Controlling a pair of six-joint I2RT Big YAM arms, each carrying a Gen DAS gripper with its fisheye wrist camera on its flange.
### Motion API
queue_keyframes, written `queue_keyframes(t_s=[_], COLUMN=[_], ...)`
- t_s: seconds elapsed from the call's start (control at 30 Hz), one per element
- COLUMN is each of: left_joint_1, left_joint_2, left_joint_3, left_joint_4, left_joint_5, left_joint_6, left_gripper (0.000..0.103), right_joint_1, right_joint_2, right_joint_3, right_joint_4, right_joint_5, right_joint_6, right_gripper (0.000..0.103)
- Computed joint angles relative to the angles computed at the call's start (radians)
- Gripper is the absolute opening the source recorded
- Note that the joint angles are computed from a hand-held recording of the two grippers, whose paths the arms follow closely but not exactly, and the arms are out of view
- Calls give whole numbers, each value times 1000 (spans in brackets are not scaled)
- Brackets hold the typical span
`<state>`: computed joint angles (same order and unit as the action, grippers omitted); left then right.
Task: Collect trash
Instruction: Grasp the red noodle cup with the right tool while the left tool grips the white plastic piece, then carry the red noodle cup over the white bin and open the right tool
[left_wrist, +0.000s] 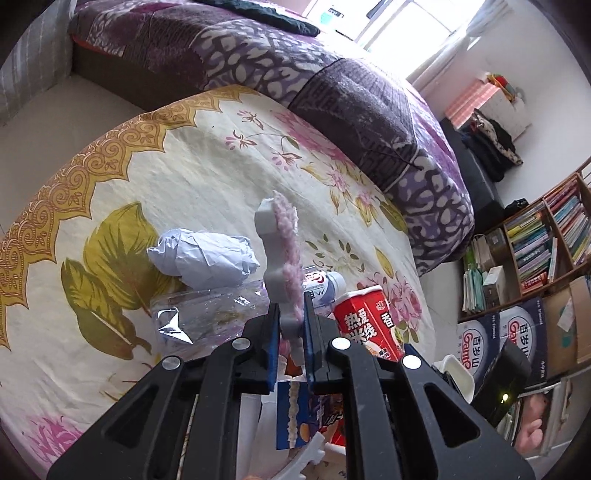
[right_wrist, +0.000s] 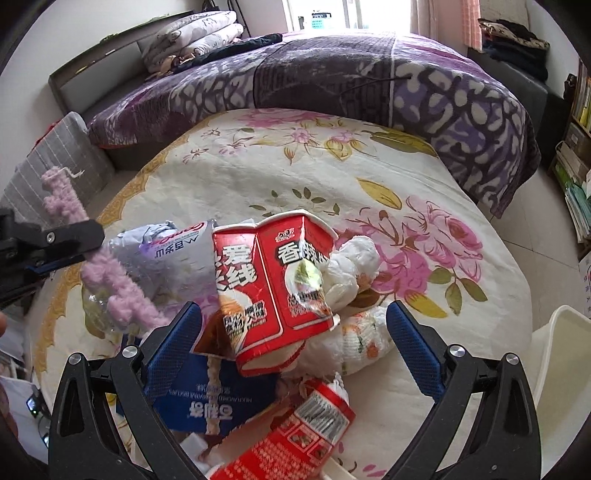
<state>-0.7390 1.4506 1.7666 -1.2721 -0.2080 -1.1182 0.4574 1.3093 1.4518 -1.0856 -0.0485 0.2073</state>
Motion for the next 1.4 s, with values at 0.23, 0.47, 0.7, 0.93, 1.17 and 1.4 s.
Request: queue_keyframes(t_s=[0.23,0.47,0.7,0.93,1.17,1.4], left_joint_1=[-3,-31,-91,-159,-202,-229], left_joint_2=[-3,23,75,148,203,252], left_joint_3=[-11,44,153,274,350,414], left_joint_4=[12,-16,-79,-138,-160,-177], left_joint_5=[2,-61,-203,-334,-362,-355], left_joint_6=[14,49,105,158,188,204], left_gripper=[11,11,11,11,11,11], right_joint_1=[-13,-20,-31,-52,-97,-163], right_joint_2=[-4,-60,-128,-177,-215,-247], right_joint_3=[-9,-16,-24,-30,-42,-46], right_joint_4=[24,63,77,27,-22,-57], right_joint_5=[-83,-56,10,76,105,93], right_joint_6=[22,69,82,78,79,84], right_gripper=[45,43,42,43,43,44])
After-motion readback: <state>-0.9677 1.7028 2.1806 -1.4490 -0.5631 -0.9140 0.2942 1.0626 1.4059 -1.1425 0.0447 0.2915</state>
